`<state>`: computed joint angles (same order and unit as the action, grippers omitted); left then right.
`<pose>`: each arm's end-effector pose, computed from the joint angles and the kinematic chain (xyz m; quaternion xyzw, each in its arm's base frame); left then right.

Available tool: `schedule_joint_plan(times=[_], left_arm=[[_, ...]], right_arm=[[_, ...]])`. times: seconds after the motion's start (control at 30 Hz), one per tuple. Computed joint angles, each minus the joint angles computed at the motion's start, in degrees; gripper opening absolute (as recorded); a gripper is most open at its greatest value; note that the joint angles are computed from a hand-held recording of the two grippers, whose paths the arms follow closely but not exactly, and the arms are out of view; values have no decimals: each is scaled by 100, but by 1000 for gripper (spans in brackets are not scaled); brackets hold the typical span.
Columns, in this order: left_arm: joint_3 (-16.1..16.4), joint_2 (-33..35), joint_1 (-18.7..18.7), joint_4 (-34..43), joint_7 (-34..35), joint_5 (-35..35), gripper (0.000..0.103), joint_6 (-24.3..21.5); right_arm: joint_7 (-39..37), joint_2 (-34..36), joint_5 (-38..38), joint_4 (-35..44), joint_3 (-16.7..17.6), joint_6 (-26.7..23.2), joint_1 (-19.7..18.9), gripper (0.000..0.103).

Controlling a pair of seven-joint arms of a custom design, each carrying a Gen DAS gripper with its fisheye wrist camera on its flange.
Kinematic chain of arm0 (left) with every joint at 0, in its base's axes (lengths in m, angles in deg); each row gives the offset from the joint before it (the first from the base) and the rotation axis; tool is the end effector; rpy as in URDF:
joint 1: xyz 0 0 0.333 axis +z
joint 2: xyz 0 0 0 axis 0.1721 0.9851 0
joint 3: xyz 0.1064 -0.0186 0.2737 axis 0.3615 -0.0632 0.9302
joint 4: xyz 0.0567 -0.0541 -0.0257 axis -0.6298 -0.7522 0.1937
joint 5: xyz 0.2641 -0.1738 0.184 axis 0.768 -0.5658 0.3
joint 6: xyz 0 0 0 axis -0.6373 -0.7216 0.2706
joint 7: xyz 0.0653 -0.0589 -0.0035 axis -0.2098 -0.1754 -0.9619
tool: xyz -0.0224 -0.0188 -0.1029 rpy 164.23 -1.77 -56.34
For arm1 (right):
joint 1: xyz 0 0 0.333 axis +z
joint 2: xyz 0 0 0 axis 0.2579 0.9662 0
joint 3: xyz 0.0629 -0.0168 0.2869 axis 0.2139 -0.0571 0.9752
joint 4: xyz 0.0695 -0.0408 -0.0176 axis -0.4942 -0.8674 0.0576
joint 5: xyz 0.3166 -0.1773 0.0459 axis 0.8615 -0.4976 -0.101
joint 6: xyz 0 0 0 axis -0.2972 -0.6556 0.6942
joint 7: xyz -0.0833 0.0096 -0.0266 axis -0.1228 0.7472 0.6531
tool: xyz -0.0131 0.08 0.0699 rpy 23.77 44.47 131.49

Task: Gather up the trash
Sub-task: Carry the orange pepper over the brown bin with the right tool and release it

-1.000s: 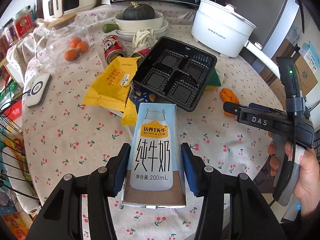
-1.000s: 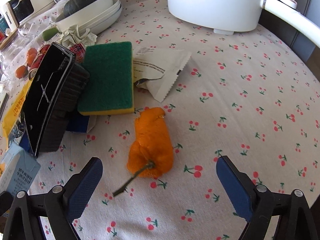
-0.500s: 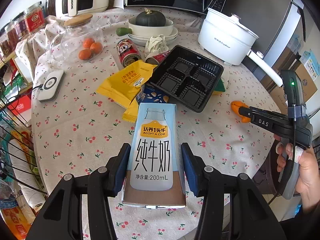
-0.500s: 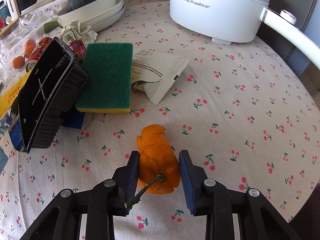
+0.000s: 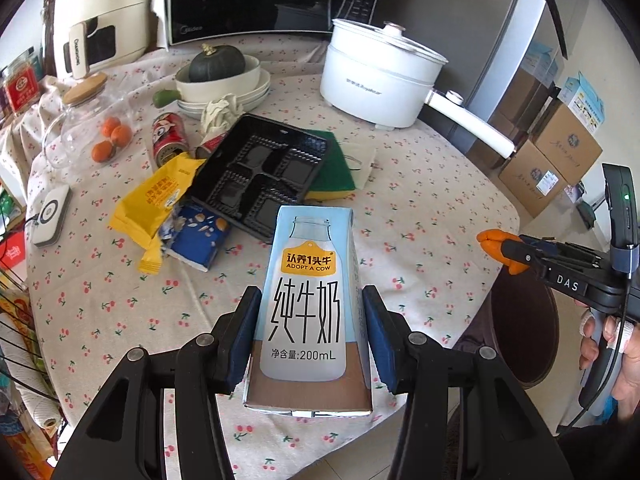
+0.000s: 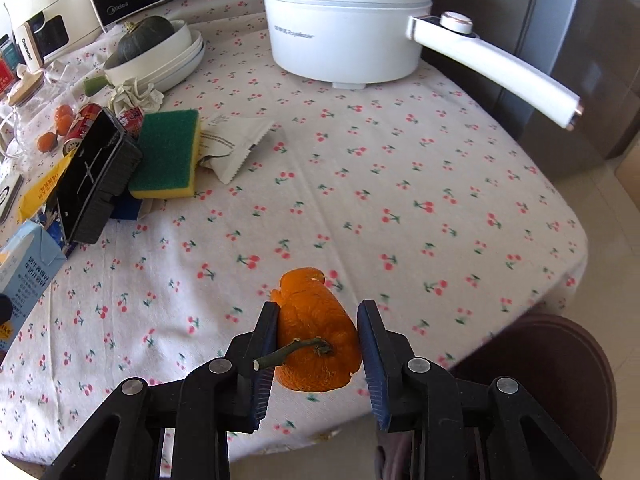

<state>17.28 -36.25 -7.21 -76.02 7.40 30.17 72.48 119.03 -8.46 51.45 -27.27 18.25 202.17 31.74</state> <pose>0.4136 -0.2653 0.5030 -0.7777 0.5534 -0.2347 0.1841 0.5573 0.1995 0.4953 -0.8256 0.4965 -0.1215 0.2389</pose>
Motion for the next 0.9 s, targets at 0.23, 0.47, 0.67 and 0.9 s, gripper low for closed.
schedule_joint_plan(times=[0.23, 0.47, 0.67, 0.9], left_arm=[[-214, 917, -160, 1052, 167, 251, 53, -62], [-331, 1877, -482, 2130, 436, 389, 53, -182], [-367, 2671, -838, 3035, 827, 454, 53, -328], [-374, 3592, -1197, 4011, 1395, 282, 53, -373]], right_arm=[[-379, -587, 254, -636, -215, -64, -439, 35], [-617, -969, 413, -1129, -345, -144, -891, 35], [-649, -1116, 409, -1426, -427, -168, -1204, 35], [-650, -1236, 282, -1676, -516, -197, -1532, 36]])
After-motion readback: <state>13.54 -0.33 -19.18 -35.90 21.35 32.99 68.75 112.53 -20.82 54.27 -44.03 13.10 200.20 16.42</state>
